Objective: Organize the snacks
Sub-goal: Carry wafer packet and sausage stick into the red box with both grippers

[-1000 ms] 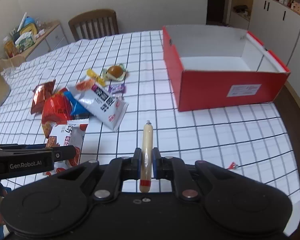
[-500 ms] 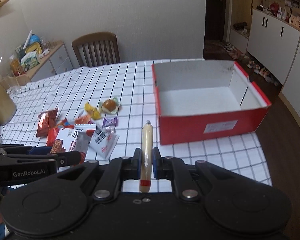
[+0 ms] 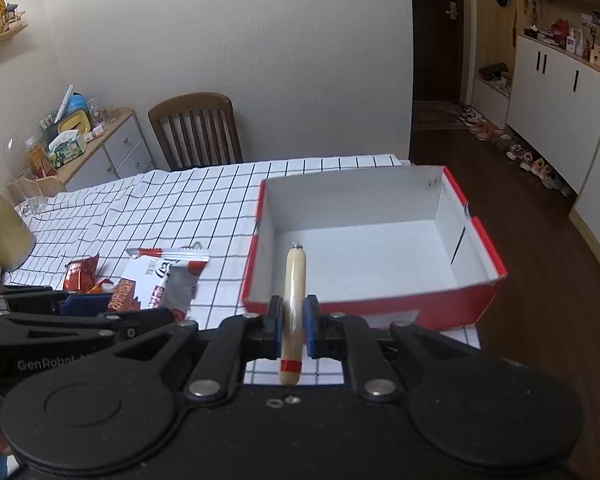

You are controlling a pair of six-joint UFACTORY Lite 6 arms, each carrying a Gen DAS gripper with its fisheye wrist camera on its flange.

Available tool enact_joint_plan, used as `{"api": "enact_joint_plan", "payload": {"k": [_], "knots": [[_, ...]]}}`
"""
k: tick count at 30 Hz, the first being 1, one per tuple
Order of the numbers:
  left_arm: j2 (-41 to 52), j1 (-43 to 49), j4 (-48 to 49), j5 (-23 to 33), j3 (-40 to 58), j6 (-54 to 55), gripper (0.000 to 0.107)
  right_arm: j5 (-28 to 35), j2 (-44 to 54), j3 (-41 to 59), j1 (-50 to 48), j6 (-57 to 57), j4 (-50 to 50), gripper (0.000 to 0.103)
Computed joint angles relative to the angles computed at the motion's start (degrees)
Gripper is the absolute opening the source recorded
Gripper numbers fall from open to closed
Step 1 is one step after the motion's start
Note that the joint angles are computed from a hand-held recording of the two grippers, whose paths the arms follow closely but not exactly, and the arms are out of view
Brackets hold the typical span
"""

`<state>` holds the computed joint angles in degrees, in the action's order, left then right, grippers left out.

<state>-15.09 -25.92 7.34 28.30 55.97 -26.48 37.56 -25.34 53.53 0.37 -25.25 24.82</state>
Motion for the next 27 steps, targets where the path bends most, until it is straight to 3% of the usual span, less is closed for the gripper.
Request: {"api": "enact_joint_plan", "payload": {"k": [4,12,27], "knots": [[7.01,-3.92,9.10,-0.11,5.86,-10.86,0.048,1.35,5.16,3.46,-6.69,-12.54,8.10,0.008],[21.15,-6.90,15.76,1.44,19.64,-19.36,0.048,2.70,16.39,11.39,-14.86,-27.12,16.90,0.008],[46.11,-4.75,9.84,6.45,45.86,-13.49,0.048,1.63,33.16,23.92,-17.30,-31.40,17.39,0.009]]}}
